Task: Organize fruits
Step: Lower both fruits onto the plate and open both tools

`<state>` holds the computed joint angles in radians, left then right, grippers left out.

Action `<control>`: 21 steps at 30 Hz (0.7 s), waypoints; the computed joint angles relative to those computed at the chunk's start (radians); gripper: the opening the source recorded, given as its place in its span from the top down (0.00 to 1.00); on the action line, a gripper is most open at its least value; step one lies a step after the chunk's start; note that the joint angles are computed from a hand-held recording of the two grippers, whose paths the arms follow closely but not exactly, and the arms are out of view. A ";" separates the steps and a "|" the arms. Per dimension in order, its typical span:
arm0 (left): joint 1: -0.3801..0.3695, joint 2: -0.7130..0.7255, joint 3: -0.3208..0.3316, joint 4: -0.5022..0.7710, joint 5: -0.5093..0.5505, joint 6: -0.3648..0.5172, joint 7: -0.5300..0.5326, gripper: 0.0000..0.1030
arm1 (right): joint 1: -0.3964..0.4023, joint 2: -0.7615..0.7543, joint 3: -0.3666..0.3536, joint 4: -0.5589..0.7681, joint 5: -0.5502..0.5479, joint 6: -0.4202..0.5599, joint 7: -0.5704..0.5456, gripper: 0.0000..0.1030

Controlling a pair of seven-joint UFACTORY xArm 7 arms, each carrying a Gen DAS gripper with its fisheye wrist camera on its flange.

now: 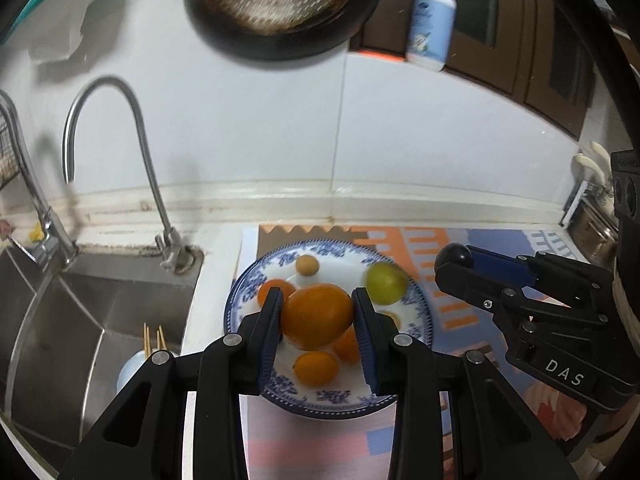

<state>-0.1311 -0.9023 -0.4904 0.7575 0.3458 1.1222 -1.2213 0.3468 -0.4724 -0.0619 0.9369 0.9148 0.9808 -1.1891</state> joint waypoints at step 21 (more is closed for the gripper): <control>-0.049 0.023 0.091 -0.155 -0.057 -0.142 0.027 0.67 | 0.008 0.166 0.092 0.023 -0.067 -0.073 0.035 0.73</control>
